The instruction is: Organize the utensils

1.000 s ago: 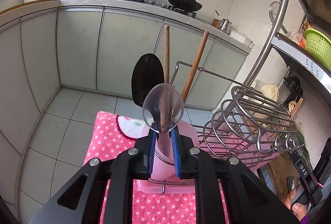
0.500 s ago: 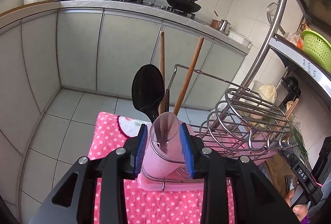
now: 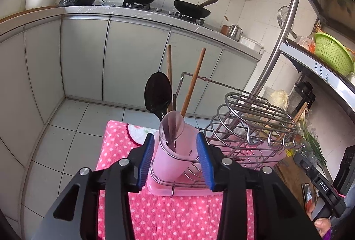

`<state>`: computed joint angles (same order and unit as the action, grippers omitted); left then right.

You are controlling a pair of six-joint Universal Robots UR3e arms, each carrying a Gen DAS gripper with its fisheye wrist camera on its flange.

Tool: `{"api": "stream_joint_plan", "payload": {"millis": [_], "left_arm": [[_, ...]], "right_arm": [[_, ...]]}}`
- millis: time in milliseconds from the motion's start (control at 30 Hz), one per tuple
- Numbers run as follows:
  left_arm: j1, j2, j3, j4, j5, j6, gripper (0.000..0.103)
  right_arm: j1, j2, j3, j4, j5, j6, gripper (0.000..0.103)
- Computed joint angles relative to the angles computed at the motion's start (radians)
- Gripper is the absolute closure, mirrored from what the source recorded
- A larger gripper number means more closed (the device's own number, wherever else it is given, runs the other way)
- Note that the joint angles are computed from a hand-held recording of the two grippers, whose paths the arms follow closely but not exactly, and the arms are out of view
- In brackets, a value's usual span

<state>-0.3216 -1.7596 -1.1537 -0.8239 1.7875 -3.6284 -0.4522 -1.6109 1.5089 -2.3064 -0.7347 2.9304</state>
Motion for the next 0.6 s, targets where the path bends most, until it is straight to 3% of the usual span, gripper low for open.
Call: {"api": "stream_joint_plan", "payload": {"millis": [267,333,600], "left_arm": [[-0.070,0.034,-0.032,0.005,0.048,-0.001,0.058],[-0.096,0.038,-0.041,0.010,0.073,0.001,0.058],[-0.208,0.013,-0.012,-0.002,0.199,0.023,0.052]], "right_arm": [[-0.002,-0.107,0.067,0.099,0.034,-0.058,0.064],[-0.008,-0.131,0.081,0.112,0.044,-0.064,0.054],[-0.037,-0.206,0.113,0.180,0.060,-0.091,0.044]]}}
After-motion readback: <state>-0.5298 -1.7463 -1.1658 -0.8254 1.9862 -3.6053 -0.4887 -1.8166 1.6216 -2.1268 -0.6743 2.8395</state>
